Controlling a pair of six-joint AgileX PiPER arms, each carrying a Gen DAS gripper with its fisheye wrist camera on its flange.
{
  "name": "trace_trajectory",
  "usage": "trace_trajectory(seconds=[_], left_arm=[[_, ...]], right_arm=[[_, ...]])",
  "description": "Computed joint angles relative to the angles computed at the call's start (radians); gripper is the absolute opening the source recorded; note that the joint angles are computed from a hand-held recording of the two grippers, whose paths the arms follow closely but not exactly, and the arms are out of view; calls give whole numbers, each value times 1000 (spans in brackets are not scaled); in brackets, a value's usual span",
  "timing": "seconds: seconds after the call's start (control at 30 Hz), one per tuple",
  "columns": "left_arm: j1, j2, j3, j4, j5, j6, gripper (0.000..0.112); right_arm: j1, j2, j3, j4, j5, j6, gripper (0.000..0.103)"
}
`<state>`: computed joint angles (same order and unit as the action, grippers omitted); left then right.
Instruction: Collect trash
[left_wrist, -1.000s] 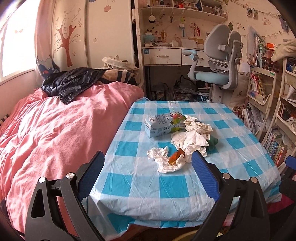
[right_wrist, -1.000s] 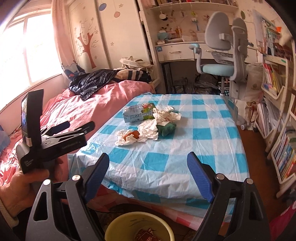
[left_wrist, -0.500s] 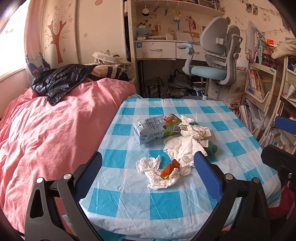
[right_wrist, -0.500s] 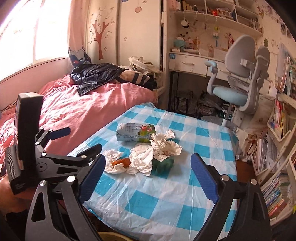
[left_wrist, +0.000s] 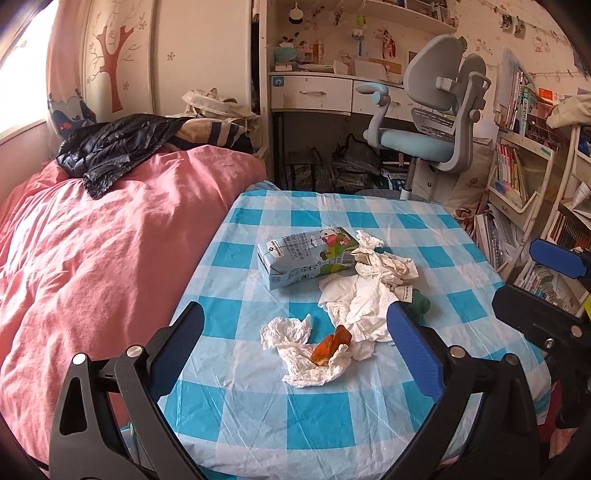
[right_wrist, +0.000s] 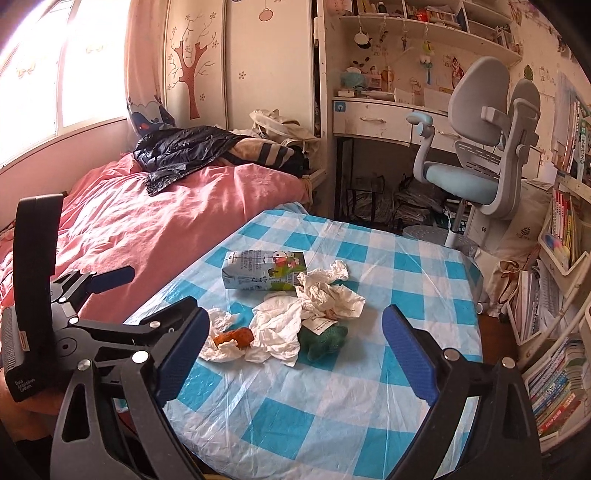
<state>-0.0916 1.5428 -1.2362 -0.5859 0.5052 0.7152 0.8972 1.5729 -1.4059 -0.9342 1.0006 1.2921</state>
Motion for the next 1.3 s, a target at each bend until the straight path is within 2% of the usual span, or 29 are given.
trace_trajectory(seconds=[0.43, 0.6, 0.67, 0.77, 0.9, 1.0, 1.07, 1.3], left_arm=[[-9, 58, -71, 48, 46, -70, 96], [-4, 122, -164, 187, 77, -159, 96], [-1, 159, -209, 305, 75, -244, 96], [22, 230, -301, 426, 129, -373, 95], [63, 305, -403, 413, 215, -429, 95], [57, 308, -401, 419, 217, -429, 95], [45, 301, -389, 429, 209, -426, 95], [28, 300, -377, 462, 210, -447, 95]], right_arm=[[-44, 30, -25, 40, -22, -53, 92], [-97, 63, -56, 78, -44, -102, 92], [-122, 68, -61, 105, -65, -115, 92], [-149, 60, -51, 154, -101, -126, 92], [-170, 80, -60, 228, -124, -188, 92], [-195, 106, -62, 345, -189, -263, 91], [-196, 152, -93, 436, -212, -348, 80], [-200, 294, -231, 555, -195, -481, 59]])
